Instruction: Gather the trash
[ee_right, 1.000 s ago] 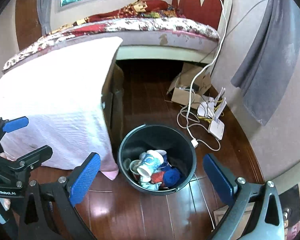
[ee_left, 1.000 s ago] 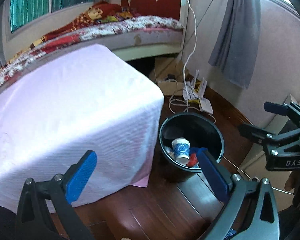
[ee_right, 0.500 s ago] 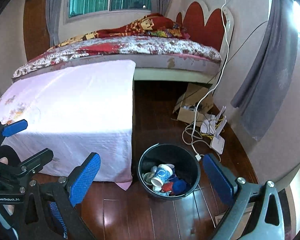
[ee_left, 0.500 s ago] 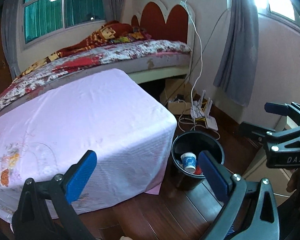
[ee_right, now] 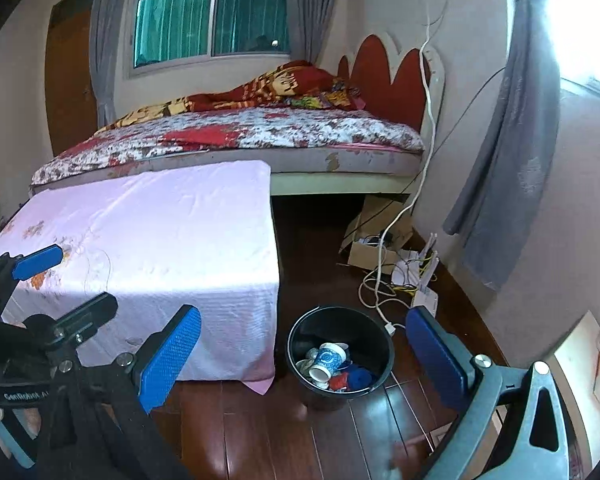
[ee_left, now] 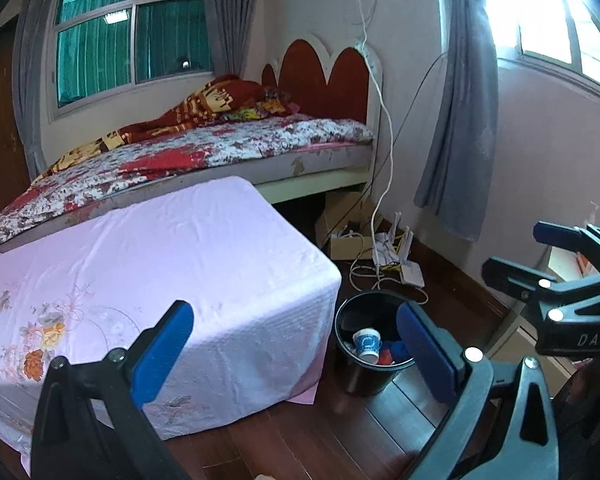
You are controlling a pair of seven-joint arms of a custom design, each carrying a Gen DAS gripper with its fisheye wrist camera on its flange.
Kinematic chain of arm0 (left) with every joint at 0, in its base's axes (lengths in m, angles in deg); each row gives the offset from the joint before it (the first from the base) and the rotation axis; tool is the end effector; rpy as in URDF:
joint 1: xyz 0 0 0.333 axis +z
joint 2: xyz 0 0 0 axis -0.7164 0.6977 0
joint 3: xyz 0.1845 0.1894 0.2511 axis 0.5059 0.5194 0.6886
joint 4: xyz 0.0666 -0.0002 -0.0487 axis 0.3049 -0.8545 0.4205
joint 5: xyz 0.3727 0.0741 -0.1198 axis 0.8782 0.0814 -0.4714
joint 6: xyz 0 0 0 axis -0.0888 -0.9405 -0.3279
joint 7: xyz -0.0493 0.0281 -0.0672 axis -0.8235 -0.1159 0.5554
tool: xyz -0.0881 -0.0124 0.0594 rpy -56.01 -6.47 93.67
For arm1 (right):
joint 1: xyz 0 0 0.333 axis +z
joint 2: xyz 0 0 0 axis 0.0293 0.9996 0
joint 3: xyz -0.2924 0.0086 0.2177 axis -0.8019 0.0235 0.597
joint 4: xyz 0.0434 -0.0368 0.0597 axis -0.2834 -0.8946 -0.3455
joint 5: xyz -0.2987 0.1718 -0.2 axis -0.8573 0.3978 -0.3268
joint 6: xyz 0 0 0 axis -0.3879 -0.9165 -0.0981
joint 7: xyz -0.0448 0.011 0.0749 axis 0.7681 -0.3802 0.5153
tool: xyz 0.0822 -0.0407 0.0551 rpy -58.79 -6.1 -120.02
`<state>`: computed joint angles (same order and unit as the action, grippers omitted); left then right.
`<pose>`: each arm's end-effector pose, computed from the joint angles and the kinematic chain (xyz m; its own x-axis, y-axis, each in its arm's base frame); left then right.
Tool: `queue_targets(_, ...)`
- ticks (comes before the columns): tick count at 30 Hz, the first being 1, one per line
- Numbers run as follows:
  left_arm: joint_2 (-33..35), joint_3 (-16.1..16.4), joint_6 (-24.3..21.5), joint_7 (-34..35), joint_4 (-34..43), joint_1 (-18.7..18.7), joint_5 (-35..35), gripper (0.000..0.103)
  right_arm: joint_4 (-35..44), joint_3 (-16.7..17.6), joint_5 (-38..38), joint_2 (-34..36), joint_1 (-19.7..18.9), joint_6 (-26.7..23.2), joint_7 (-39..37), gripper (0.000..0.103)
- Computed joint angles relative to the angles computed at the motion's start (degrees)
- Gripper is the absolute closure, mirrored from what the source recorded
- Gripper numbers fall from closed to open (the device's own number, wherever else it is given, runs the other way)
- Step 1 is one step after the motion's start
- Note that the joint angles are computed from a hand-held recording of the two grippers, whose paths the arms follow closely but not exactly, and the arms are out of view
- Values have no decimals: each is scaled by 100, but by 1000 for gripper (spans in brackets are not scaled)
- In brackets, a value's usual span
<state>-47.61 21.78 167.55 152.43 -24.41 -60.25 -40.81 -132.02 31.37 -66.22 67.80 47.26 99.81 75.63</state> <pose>0.5341 -0.2970 0.7010 -0.4059 -0.9138 0.0134 -0.4917 0.2060 -0.8460 0.4727 0.4903 0.7355 -0.0853 -0.9921 0.0925 -0.5889 -0.0246 -0.8078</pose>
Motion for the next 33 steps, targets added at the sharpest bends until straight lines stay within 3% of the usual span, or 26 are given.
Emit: queue_targets(33,25,-45,47,-180,134,-87,210,1,-301,157,-221,-274,-85,-81,282,0)
